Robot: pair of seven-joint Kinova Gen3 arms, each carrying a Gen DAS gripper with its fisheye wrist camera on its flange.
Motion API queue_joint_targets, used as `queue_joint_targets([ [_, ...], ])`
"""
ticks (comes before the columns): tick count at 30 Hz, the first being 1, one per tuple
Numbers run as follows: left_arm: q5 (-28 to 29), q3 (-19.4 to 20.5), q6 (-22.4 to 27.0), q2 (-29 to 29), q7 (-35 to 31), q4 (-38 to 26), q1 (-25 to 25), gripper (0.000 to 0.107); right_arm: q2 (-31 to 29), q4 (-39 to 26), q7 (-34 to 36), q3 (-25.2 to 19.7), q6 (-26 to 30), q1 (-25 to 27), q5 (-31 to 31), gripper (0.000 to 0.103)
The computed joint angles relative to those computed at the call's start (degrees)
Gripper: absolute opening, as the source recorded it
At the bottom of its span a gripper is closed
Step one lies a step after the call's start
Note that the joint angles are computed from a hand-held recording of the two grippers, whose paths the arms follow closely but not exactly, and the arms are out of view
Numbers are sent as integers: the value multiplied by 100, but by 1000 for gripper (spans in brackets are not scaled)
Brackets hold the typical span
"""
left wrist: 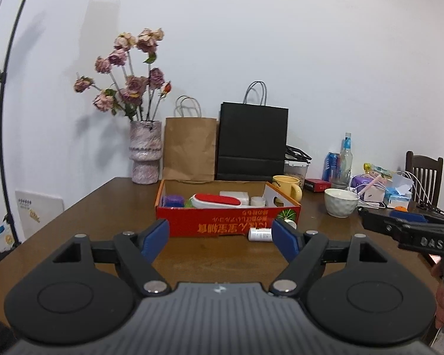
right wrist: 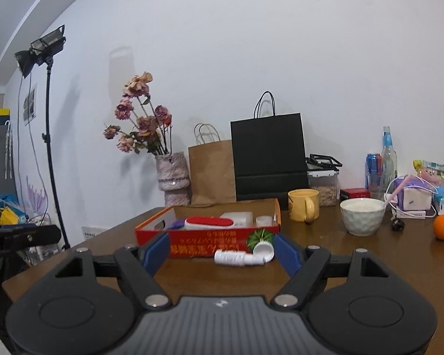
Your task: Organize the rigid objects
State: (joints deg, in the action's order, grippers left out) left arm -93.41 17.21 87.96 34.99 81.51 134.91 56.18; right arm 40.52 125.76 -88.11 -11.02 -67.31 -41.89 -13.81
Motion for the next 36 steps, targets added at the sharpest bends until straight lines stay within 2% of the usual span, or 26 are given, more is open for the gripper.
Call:
queue_joint_targets([
  [6, 577, 63, 139, 103, 26, -130, 406, 79, -87, 562, 217, -18, -524, -356, -589, 79],
  [10, 789, 75, 185, 129, 54, -151, 656, 80, -135, 799, 170, -56, -748, -437, -704, 80],
  [21, 844, 27, 0, 79, 30, -185, 785, 82, -223, 847, 152, -62, -694, -484, -757, 80],
  [27, 632, 0, -240, -14, 102, -128, 570, 83, -243, 718, 154, -44, -423, -429, -703, 81],
  [36, 128, -101, -726, -4, -61, -211, -11, 83, -108, 149, 88, 28, 407, -170, -396, 81],
])
